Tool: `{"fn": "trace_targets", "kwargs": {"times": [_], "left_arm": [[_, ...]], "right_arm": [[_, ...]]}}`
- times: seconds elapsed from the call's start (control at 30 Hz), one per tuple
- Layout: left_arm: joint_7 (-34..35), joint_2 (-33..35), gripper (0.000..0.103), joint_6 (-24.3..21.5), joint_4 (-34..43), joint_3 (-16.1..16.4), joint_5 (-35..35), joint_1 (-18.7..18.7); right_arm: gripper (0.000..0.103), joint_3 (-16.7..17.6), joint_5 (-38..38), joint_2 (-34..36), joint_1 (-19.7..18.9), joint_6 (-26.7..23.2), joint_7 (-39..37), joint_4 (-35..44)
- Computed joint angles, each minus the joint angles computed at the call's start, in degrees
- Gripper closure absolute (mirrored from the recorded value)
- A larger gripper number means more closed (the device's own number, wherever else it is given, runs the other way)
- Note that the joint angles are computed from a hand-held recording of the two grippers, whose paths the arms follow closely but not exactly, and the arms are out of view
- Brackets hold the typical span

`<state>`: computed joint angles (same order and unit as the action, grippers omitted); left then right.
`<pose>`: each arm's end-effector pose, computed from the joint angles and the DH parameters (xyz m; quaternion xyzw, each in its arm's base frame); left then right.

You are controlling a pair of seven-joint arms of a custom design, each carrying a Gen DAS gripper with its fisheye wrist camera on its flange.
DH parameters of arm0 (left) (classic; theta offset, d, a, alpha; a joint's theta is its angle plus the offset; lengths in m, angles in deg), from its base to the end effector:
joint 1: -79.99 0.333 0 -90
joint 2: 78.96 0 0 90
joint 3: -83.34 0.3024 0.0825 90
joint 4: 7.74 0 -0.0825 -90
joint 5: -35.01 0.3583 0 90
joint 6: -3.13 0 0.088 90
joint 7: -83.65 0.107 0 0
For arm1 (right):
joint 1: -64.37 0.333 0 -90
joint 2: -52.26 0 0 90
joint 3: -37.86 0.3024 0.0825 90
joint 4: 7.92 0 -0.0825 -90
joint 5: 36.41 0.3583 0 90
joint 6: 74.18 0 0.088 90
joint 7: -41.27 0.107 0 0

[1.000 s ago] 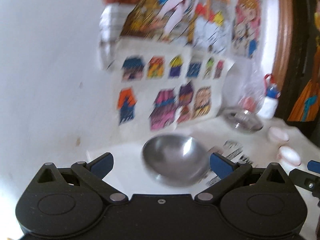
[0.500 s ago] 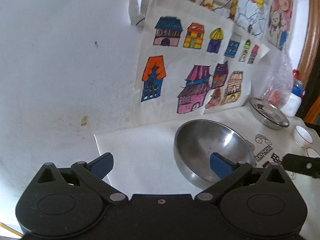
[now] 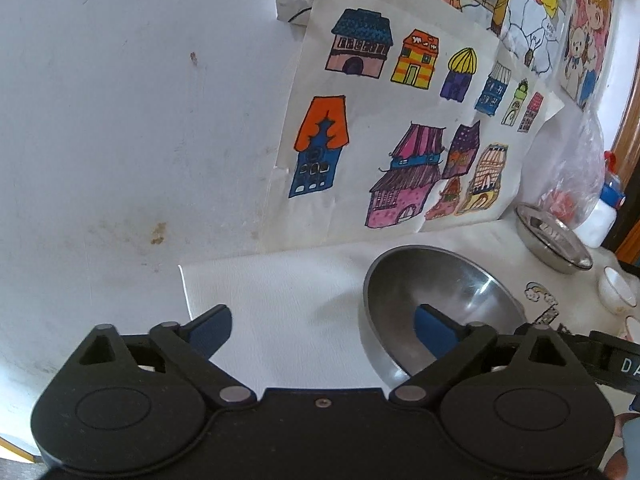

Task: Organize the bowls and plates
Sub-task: 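Move both tools toward the deep steel bowl, then close the left tool on the steel bowl rim while the right tool grips it too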

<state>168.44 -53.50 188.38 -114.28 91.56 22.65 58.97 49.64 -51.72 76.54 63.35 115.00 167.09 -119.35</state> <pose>0.6480 -0.1394 0.4007 -0.6462 0.6162 -0.3731 0.2522 0.6310 0.1316 0.3875 -0.5596 0.6931 -0.1751 0.4192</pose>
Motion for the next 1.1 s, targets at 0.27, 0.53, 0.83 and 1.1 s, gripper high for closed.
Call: {"fn": "trace_targets", "kwargs": {"times": [0.27, 0.53, 0.83, 1.1], "left_arm": [[-4.22, 1.11, 0.035, -3.59, 2.93, -1.63, -0.48, 1.63], [-6.03, 2.0, 0.065, -5.86, 4.72, -7.76, 0.6, 6.97], [-3.5, 1.59, 0.089, -5.49, 4.24, -14.64, -1.82, 12.36], [0.62, 2.01, 0.09, -3.74, 3.78, -20.53, -5.86, 17.07]], "right_arm": [[0.031, 7.9, -0.5, 4.07, -6.72, -0.76, -1.91, 3.13], [0.054, 17.41, -1.8, 6.97, -14.56, -1.19, -4.9, 4.41], [0.065, 29.21, -1.35, 11.52, -24.21, -2.36, -8.39, 5.0], [0.078, 30.58, -1.19, 11.97, -25.24, -1.54, -7.21, 4.29]]}}
